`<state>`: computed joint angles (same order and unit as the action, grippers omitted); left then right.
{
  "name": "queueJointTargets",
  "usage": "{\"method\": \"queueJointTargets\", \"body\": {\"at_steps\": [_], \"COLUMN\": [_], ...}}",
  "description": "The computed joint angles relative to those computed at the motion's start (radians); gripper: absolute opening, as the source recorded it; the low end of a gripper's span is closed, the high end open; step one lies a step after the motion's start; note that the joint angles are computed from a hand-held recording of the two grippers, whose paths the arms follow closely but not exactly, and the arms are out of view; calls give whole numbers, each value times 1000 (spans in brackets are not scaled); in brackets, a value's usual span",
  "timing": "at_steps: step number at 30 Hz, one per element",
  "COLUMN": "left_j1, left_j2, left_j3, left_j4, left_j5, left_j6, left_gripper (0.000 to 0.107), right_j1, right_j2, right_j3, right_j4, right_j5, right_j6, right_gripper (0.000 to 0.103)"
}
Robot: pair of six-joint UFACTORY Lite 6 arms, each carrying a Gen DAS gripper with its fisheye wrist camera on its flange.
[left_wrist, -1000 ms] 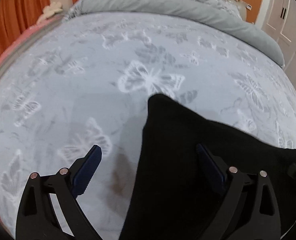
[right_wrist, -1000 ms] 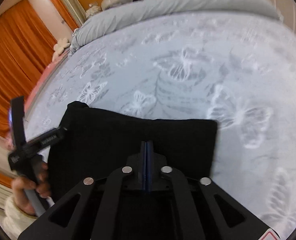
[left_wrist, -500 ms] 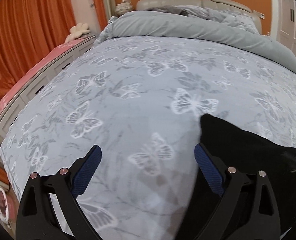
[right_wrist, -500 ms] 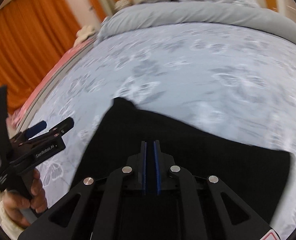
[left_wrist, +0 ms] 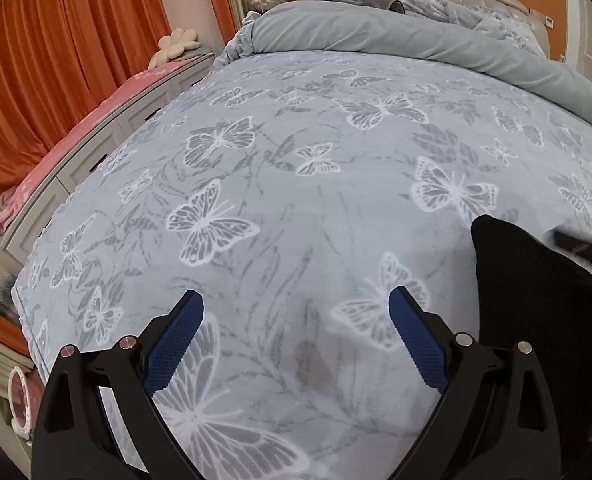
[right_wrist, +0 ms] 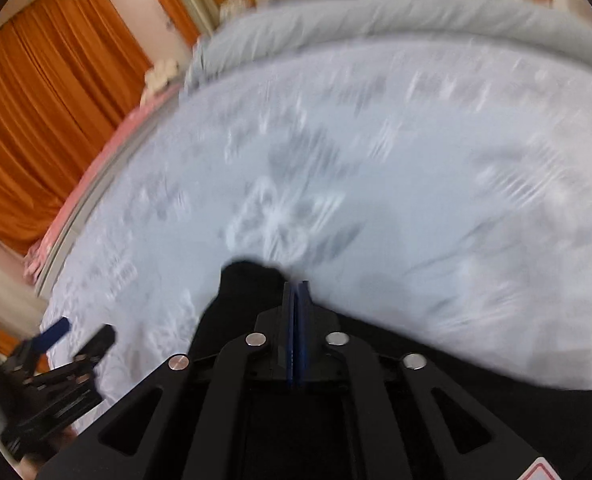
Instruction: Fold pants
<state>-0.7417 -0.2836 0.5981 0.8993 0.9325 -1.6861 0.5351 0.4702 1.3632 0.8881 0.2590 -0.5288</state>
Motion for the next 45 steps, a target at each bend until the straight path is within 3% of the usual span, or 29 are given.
{"method": "queueJointTargets", "body": {"at_steps": [3,5,6,11,12,15,18,20,22,23,24,27,28,31,33,35,37,41,45], "left_j1": [-30,-77,-117,-273,-305,-360,-421,-449,-469,-479,-485,-480,-477,-490,-487,-480,-466,-437,-422], "left_j2": [-44,-48,-47,11,43,98,163,213,227,227,225,211,206,186,162,152,156,167,169], "left_j3": [-13,-11,-8,28,44,69,109,146,160,160,154,127,123,113,99,91,88,92,91], "left_j4": [-3,-1,-2,-8,-11,-39,-42,-43,-42,-41,-42,-42,-46,-49,-59,-61,-61,-49,-42], "left_j5": [-8,7,14,34,40,21,52,104,139,150,153,109,104,126,120,110,97,70,56], "left_j6": [6,-2,-12,-87,-103,-138,-198,-213,-220,-226,-234,-242,-237,-239,-245,-250,-252,-255,-249], "left_gripper": [92,93,94,97,97,97,97,97,97,97,97,98,98,98,98,98,98,98,98], "right_j1": [-86,-199,-255,-555,-597,-667,-505,-371,-350,-387,-436,-481,-528,-613,-670,-634,-473,-154,-40], "right_j2": [-298,-471,-525,-795,-818,-849,-897,-902,-1052,-1098,-1101,-928,-915,-1053,-1097,-1098,-981,-593,-249], "right_j3": [-236,-385,-441,-738,-771,-840,-885,-913,-962,-957,-958,-983,-969,-990,-983,-945,-847,-611,-369], "right_j4": [-271,-343,-316,-200,-154,-39,-120,-284,-303,-250,-212,-191,-117,-85,-14,11,-17,-113,-307], "right_j5": [-26,32,56,190,226,359,299,199,223,273,299,240,281,303,338,316,236,59,-21], "right_j6": [186,220,183,-39,-105,-280,-203,-52,-10,-52,-104,-191,-274,-281,-338,-332,-256,-83,140], "right_gripper": [8,17,21,61,63,63,61,27,12,9,9,18,18,36,36,29,18,18,15]}}
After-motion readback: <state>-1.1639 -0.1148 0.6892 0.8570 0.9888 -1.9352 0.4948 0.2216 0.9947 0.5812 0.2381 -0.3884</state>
